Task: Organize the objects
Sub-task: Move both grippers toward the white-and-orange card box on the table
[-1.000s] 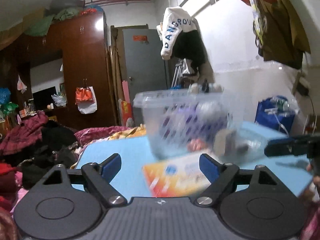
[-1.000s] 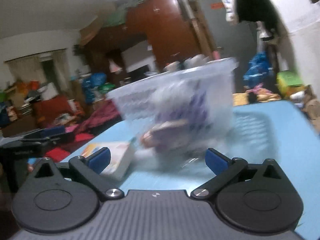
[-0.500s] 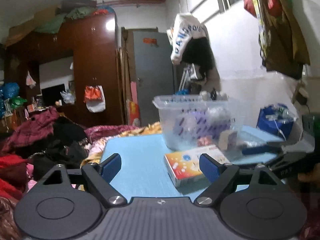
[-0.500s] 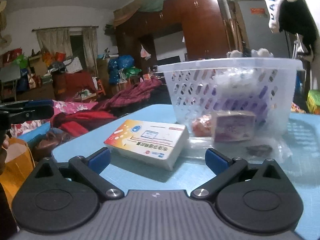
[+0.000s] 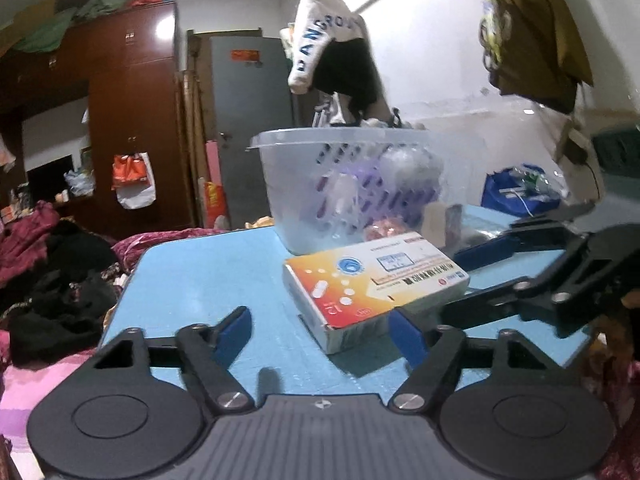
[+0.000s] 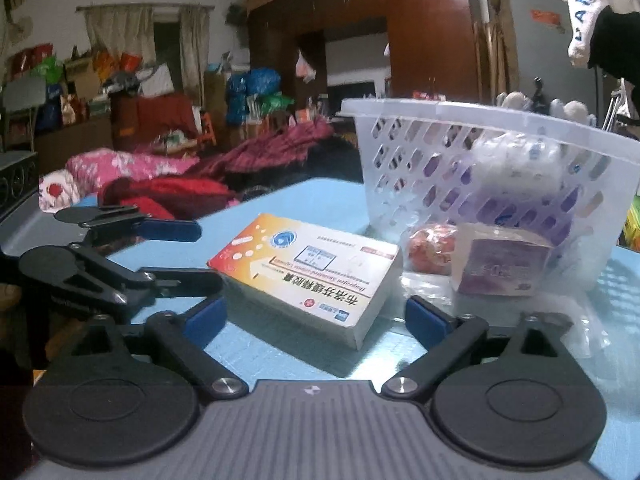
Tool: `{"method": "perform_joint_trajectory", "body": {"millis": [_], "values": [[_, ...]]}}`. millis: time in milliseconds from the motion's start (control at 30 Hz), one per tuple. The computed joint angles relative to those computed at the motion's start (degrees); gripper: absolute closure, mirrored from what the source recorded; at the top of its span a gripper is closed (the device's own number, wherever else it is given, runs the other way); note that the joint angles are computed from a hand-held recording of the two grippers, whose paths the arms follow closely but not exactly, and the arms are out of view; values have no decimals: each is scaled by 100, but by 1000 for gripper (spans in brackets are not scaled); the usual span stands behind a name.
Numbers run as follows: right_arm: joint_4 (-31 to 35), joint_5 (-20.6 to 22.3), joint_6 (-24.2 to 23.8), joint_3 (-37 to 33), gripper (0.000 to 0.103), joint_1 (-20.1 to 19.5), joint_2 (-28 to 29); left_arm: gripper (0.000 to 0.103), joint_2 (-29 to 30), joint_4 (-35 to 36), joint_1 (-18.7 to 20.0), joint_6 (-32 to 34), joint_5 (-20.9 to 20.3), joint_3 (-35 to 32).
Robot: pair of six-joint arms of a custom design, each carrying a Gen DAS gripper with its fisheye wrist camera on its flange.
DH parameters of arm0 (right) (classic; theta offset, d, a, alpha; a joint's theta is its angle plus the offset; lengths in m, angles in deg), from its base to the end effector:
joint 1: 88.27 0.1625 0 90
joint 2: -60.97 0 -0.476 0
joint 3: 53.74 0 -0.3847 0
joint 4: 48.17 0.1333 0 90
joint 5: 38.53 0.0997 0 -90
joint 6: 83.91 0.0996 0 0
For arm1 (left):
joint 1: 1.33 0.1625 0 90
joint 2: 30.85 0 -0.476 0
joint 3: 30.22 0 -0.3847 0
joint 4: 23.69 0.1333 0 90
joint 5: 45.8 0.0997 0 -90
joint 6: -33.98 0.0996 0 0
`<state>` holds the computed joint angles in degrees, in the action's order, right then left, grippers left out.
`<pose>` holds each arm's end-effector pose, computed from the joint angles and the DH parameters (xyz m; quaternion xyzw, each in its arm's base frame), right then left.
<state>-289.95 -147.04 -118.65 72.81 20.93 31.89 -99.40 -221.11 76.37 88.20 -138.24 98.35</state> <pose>0.2607 -0.4396 0.0383 0.3329 -0.8160 0.4270 0.2027 0.0181 -0.5229 0.2783 0.5092 0.7608 -0.3822 0.1255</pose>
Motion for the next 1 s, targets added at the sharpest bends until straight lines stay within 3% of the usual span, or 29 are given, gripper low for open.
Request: {"method": "perform_joint_trajectory", "body": {"millis": [33, 133, 267, 400, 700, 1000], "values": [[157, -15, 34, -10, 21, 0, -36, 36, 20, 24, -41, 27, 78, -2], [368, -156, 99, -51, 25, 50, -65, 47, 75, 151, -88, 142, 164, -7], [276, -307, -46, -43, 32, 121, -4, 48, 158, -208, -122, 289, 168, 129], [-145, -343, -169, -3, 35, 154, 104, 55, 71, -147, -45, 415, -75, 190], [-1440, 252, -449, 379, 55, -86, 327, 55, 9, 193, 116, 197, -601, 113], [-2048, 601, -499, 560, 60, -240, 442, 55, 58, 748, 305, -216, -1217, -97]]}}
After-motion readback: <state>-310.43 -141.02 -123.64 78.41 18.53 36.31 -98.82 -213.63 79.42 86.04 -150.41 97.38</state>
